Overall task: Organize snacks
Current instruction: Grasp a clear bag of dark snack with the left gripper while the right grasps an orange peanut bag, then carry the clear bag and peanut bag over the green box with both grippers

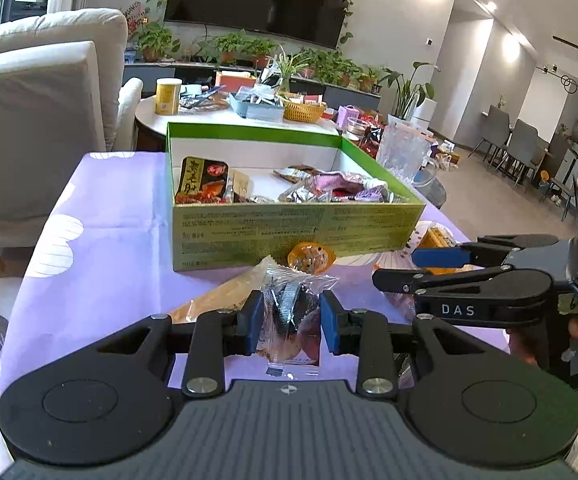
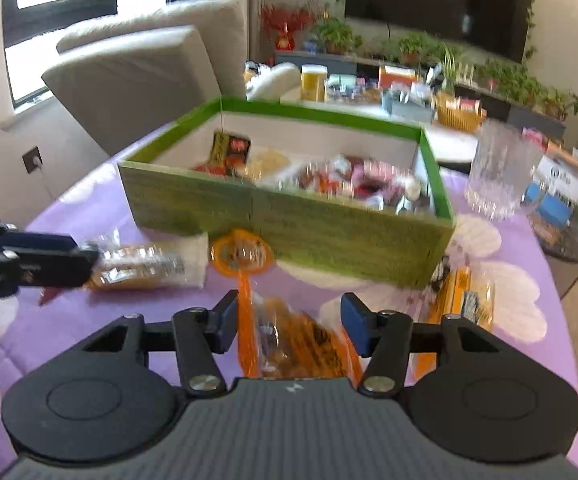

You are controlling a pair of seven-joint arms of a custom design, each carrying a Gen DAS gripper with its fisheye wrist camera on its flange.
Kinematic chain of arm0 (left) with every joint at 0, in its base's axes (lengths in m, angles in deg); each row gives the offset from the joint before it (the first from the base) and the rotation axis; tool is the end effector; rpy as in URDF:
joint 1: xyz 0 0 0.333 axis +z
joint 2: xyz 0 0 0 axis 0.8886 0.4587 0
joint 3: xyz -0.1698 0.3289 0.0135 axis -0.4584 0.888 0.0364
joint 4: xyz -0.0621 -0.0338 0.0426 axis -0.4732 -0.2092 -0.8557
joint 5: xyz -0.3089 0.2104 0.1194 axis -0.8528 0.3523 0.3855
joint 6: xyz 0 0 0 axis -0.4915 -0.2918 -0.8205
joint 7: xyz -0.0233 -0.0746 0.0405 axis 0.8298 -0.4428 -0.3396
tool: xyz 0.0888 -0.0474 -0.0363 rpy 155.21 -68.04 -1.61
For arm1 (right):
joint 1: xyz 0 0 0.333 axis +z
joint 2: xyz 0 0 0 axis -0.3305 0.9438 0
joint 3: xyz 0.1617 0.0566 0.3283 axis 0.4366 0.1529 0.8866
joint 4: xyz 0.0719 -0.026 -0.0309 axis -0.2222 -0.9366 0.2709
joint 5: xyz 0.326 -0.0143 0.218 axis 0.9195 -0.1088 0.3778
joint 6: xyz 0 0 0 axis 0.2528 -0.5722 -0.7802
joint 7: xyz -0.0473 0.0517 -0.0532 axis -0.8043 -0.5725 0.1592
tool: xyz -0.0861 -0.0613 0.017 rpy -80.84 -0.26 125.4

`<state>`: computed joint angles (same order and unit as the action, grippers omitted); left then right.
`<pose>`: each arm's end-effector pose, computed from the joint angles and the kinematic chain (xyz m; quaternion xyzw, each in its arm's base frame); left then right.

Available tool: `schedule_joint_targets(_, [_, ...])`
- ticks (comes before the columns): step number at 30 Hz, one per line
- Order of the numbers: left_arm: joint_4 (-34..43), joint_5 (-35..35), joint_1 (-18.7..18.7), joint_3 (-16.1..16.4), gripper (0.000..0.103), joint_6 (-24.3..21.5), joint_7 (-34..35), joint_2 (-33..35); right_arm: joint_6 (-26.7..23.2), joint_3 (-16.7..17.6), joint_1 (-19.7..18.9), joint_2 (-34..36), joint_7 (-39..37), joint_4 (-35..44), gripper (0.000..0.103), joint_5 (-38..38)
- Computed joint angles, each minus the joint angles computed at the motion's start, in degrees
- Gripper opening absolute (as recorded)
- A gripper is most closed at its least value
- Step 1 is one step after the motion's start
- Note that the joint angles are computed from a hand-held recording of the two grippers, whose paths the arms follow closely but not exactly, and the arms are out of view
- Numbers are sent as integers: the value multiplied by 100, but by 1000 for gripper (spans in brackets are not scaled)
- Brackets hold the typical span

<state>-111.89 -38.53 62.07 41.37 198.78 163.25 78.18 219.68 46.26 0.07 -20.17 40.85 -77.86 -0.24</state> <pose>0.4202 -0.0700 0.4466 -0.7010 0.5349 -0.3743 0.2872 0.5396 0.2345 0.4463 -0.8486 0.3286 -0.1571 0.3837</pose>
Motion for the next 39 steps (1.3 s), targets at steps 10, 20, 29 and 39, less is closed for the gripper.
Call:
schedule_joint_targets(10, [46,-238,39,-77,28,-47,168,44,-223,-78,-82,-27,103,-141,91,0])
schedule_joint_targets(20, [144,-407,63,-71,28,-168,315,146,-333,15,-141,278,848,-79,91,-673])
schedule_joint_targets(29, [160,-279,-30,65,28,-119,180,185,-180,182,-248,249,605,-112,81,-741])
schedule_joint_targets(39, [300,-410,-28,-10,28,48,413,154,-71,187,-221,-63,-371,-165,79,189])
